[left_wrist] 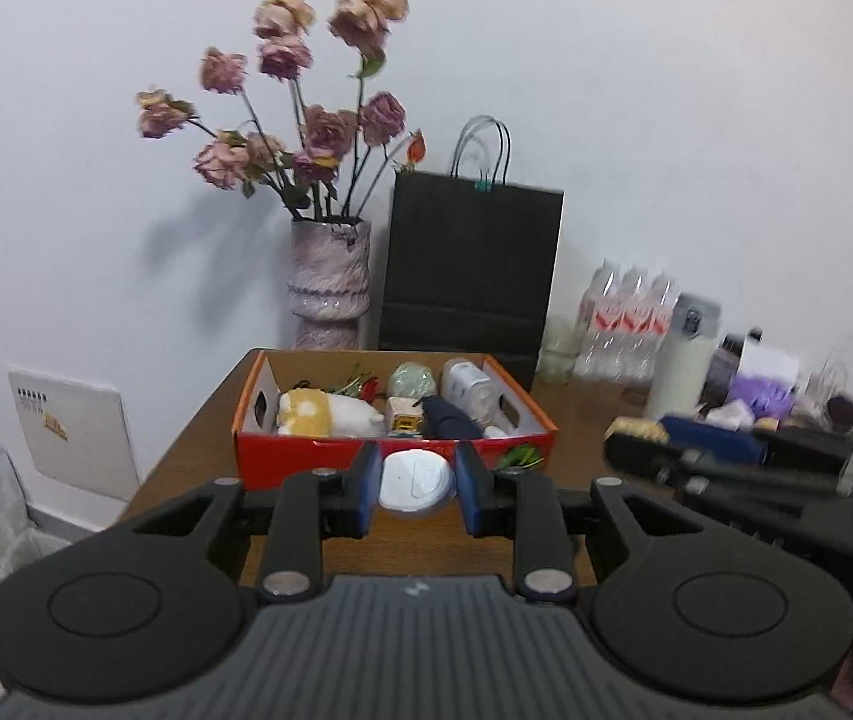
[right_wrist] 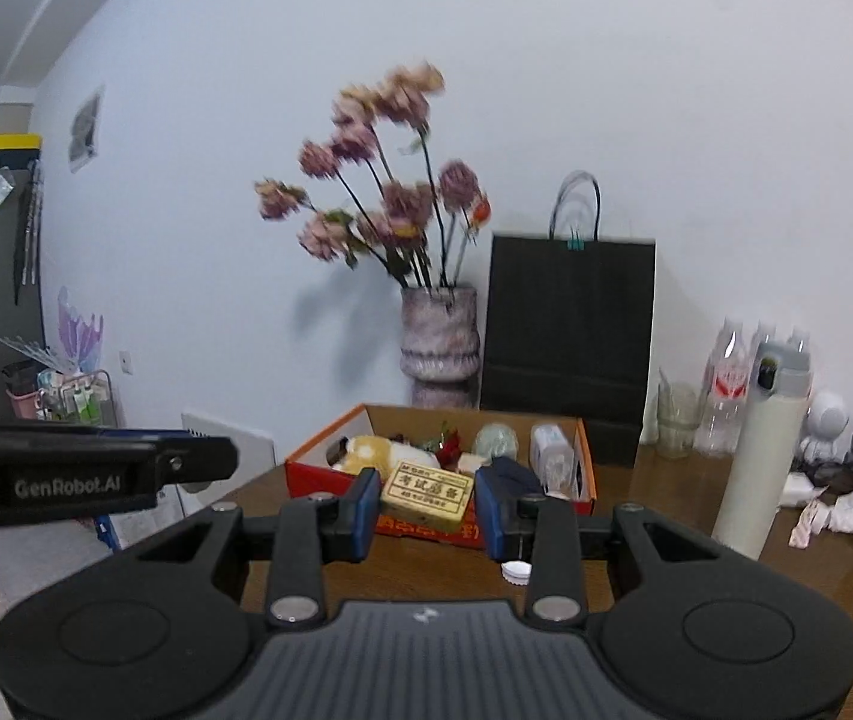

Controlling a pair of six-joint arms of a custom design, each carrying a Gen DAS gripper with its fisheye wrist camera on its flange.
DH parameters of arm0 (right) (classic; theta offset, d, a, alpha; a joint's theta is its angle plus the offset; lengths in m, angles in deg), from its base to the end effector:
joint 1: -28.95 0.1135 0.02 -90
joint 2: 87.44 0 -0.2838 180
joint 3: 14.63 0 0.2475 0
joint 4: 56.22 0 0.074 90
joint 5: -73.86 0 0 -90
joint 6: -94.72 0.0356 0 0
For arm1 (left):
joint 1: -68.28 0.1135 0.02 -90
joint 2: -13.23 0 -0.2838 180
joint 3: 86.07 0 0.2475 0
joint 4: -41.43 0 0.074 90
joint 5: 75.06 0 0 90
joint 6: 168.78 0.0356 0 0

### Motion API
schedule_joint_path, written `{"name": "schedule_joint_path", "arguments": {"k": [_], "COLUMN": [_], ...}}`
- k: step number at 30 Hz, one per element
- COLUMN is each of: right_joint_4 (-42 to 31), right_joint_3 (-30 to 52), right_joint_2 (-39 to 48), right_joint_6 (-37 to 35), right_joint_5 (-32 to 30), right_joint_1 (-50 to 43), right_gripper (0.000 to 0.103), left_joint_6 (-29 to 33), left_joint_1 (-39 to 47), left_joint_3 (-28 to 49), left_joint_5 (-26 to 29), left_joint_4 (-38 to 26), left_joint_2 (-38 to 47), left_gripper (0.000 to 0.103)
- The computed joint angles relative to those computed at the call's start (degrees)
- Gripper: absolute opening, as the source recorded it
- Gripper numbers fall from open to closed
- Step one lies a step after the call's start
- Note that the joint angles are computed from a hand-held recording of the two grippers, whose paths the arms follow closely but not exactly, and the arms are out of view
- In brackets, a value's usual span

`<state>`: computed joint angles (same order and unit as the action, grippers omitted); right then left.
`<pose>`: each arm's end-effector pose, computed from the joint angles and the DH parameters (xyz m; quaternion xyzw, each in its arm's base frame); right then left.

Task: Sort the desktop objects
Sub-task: 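Lift the block and cap toward the box with both tools, then lower the block and cap into the box and open both tools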

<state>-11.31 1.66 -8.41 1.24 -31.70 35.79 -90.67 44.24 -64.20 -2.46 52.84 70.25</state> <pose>0.1800 0.0312 0.1389 -0.1514 0.7903 0.1265 0.5801 0.1566 -0.0582 0.1656 0.0054 0.8319 -0.0461 0.5530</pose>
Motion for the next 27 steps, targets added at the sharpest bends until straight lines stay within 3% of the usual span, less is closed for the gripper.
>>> {"name": "schedule_joint_path", "arguments": {"k": [4,9,10,12,15,18,21,25,27], "right_joint_4": [-8.21,-15.33,-17.82,-30.31,-50.65,-67.62,-82.94,-91.75,-94.48], "right_joint_3": [10.6,25.18,28.69,40.03,61.63,83.22,103.98,120.75,127.06], "right_joint_2": [3.0,8.36,9.91,14.69,28.45,44.08,57.77,69.19,73.56], "right_joint_6": [-0.49,-2.36,-2.59,-1.66,0.59,2.96,3.06,2.56,3.08], "right_joint_5": [-1.81,-1.34,-1.57,-3.99,-9.53,-10.85,-8.97,-4.44,-3.34], "right_joint_1": [-1.43,-0.01,0.07,-0.34,-1.47,-1.03,0.1,1.87,2.26], "right_gripper": [0.033,0.033,0.033,0.033,0.033,0.033,0.033,0.034,0.038], "left_joint_6": [5.65,6.54,7.11,8.05,8.53,10.17,10.27,9.85,10.72], "left_joint_1": [9.99,18.79,19.97,21.87,24.15,23.83,23.69,24.43,25.02], "left_joint_3": [7.54,21.58,25.71,34.42,55.39,74.11,86.55,93.41,94.48], "left_joint_5": [8.55,17.4,18.23,20.83,27.73,27.27,25.66,25.06,26.05], "left_joint_4": [1.91,-0.24,-2.47,-8.01,-26.98,-41.28,-48.79,-52.01,-52.16], "left_joint_2": [8.09,20.74,24.11,31.49,47.83,63.6,74.51,81.19,82.06], "left_gripper": [0.027,0.027,0.027,0.027,0.027,0.027,0.027,0.029,0.044]}}
